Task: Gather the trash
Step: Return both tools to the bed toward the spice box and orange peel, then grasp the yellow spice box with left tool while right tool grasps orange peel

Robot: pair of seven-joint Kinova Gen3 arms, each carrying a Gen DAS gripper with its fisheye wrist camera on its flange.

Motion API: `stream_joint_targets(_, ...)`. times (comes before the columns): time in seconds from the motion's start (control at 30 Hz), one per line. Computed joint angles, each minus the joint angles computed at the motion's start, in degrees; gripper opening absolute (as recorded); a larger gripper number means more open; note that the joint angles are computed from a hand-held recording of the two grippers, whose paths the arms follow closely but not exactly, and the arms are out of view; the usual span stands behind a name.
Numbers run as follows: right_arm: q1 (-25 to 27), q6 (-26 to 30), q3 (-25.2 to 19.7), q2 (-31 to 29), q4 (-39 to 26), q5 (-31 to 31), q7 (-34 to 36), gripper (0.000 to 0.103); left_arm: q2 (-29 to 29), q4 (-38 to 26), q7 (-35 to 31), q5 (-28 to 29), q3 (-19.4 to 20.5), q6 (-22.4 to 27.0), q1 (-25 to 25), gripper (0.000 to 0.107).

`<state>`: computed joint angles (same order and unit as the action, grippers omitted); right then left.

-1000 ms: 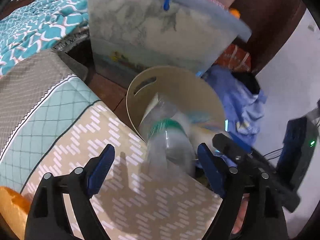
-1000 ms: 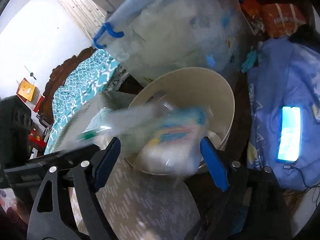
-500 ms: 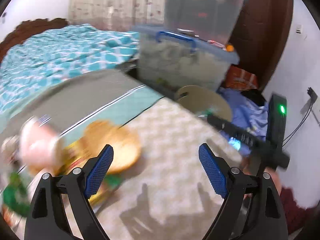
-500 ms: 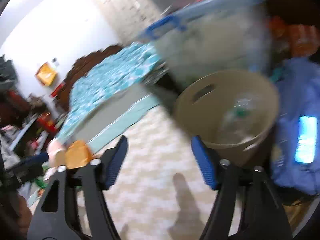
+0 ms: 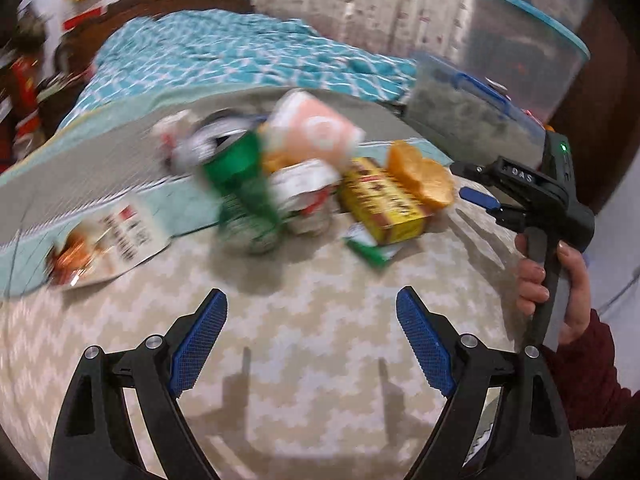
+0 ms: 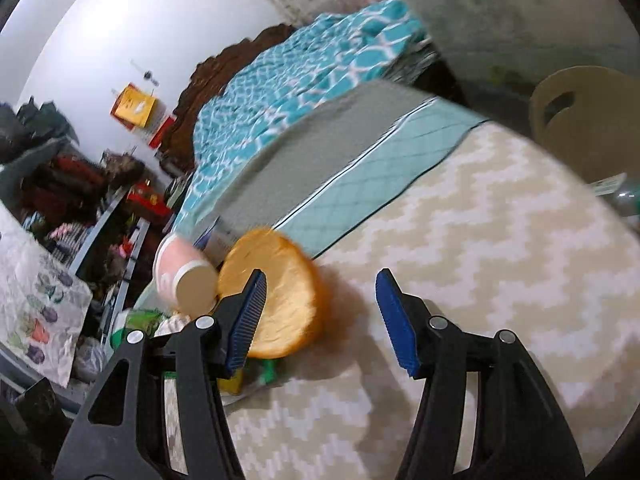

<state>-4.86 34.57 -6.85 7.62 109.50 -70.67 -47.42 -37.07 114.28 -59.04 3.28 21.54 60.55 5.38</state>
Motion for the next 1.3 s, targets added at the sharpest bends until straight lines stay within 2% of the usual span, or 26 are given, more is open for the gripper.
stream_joint_targets(0.2, -5.63, -4.56, -2.26, -1.20, -0.32, 8.32, -6.05, 0.062, -4.73, 2.84, -0.31, 1.39, -5.26, 1.53, 0.69, 0.082)
stream_joint_targets(0.27, -7.31, -2.94, -1.57, -1.97, 0.34, 9.11, -5.97, 0.062, -5.94, 3.21, -0.64, 1.76, -5.98, 1.95, 0.41, 0.082)
stream_joint_targets(0.33, -4.82, 1.09, -4.11, -2.74, 1.53, 7.01, -2.20, 0.062, -6.88, 3.34, -1.06, 2.37, -6.69, 2.22, 0.25, 0.082)
stream_joint_targets(0.37, -3.12, 1.98, -6.73, -3.35, 2.69, 5.87, 0.13, 0.062, -7.32, 3.32, -1.22, 2.80, -7.02, 2.32, 0.24, 0.082)
stream_joint_targets(0.43, -2.11, 0.97, -9.17, -5.40, 5.26, 5.20, 2.50, 0.062, -7.73, 3.14, -1.92, 3.66, -7.41, 2.08, 0.47, 0.082)
stream_joint_targets(0.57, -5.71, -7.93, -6.60, -9.97, 9.03, 6.09, 0.13, 0.063, -5.62, 1.89, -3.87, 5.18, -5.71, 0.31, 1.06, 0.080)
stream_joint_targets(0.63, -9.39, -12.13, -2.52, -10.73, 10.08, 4.80, -1.77, 0.063, -3.14, 1.04, -4.76, 5.89, -4.09, -1.41, 1.53, 0.073)
stream_joint_targets(0.73, -11.43, -13.60, 1.34, -9.87, 9.74, 4.63, -3.18, 0.072, 1.40, -0.47, -4.79, 5.08, -0.06, -4.83, 0.65, 0.071)
stream_joint_targets(0.8, -10.41, -11.18, 2.68, -8.55, 8.49, 4.42, -2.86, 0.072, 5.09, -1.77, -3.62, 3.53, 2.88, -6.48, -0.52, 0.071)
stream_joint_targets(0.9, -7.80, -8.01, 3.28, -5.91, 5.96, 1.74, -0.56, 0.072, 9.71, -3.08, -0.45, 0.36, 5.27, -7.78, -1.92, 0.071)
stream_joint_targets(1.0, -3.56, -2.04, 2.71, -2.28, 2.90, -0.41, 1.28, 0.072, 15.24, -5.08, 4.46, -5.17, 9.77, -7.91, -4.75, 0.071)
stream_joint_targets(1.17, -0.06, 4.31, 0.60, 2.82, -1.82, -0.45, 1.83, 0.072, 21.70, -6.98, 9.93, -11.31, 12.12, -7.30, -5.32, 0.072)
stream_joint_targets(1.3, -0.11, 5.24, -1.13, 5.52, -4.24, 1.79, 0.17, 0.071, 25.05, -7.75, 12.34, -13.34, 11.19, -7.93, -3.29, 0.071)
